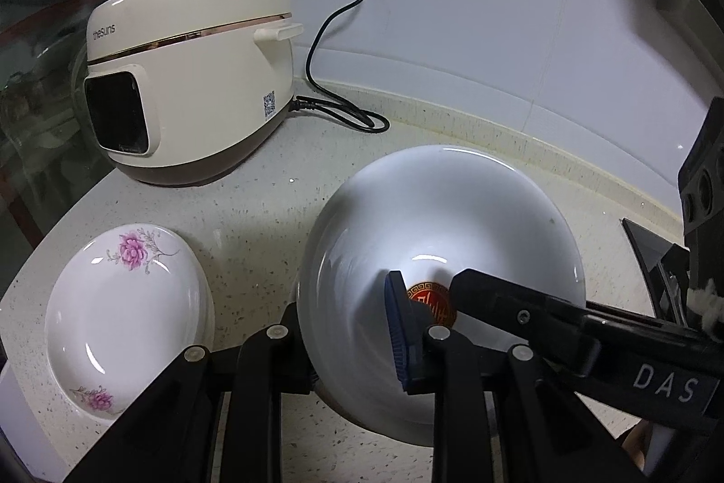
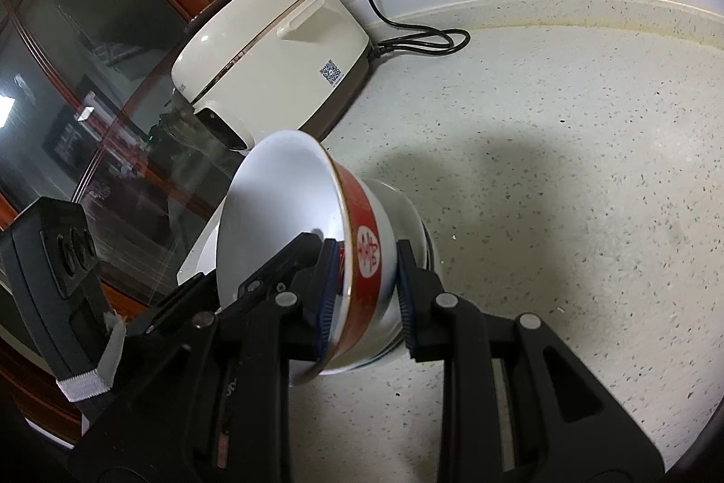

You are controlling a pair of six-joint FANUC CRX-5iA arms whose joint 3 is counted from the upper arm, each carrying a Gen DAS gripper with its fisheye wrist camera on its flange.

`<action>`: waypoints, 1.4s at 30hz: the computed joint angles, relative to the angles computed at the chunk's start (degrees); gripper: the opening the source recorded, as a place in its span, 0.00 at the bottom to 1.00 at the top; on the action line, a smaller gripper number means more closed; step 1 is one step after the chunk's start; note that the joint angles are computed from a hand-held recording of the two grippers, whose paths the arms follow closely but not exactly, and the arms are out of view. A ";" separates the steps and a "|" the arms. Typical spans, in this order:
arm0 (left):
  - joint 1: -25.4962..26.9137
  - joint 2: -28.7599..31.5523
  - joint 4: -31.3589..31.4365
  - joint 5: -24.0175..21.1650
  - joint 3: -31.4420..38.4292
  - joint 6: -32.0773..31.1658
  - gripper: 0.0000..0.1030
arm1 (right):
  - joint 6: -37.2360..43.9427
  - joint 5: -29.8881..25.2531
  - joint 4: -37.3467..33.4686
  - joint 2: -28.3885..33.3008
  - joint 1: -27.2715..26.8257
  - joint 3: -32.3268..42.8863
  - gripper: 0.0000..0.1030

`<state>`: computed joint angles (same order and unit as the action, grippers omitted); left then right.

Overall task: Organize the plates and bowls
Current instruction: 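Lower the red-banded bowl into the bowl stack and open both grippers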

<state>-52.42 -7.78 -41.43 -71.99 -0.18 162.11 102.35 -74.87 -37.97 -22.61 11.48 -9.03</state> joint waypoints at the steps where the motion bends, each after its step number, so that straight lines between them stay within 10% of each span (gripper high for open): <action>1: -0.03 0.01 0.05 -0.18 0.06 -0.40 0.24 | -0.27 0.54 0.86 -0.36 0.74 -0.27 0.28; 16: -0.82 0.59 -0.17 -2.36 0.75 -2.49 0.24 | -5.34 11.24 15.89 -6.82 13.25 -6.60 0.37; 33: -0.68 0.56 0.22 -2.27 0.63 -2.63 0.24 | -6.23 12.95 17.16 -8.42 14.04 -7.29 0.38; 42: 0.15 -1.54 1.85 0.85 -1.07 -1.03 0.42 | -4.30 13.10 12.12 -8.64 9.58 -5.82 0.64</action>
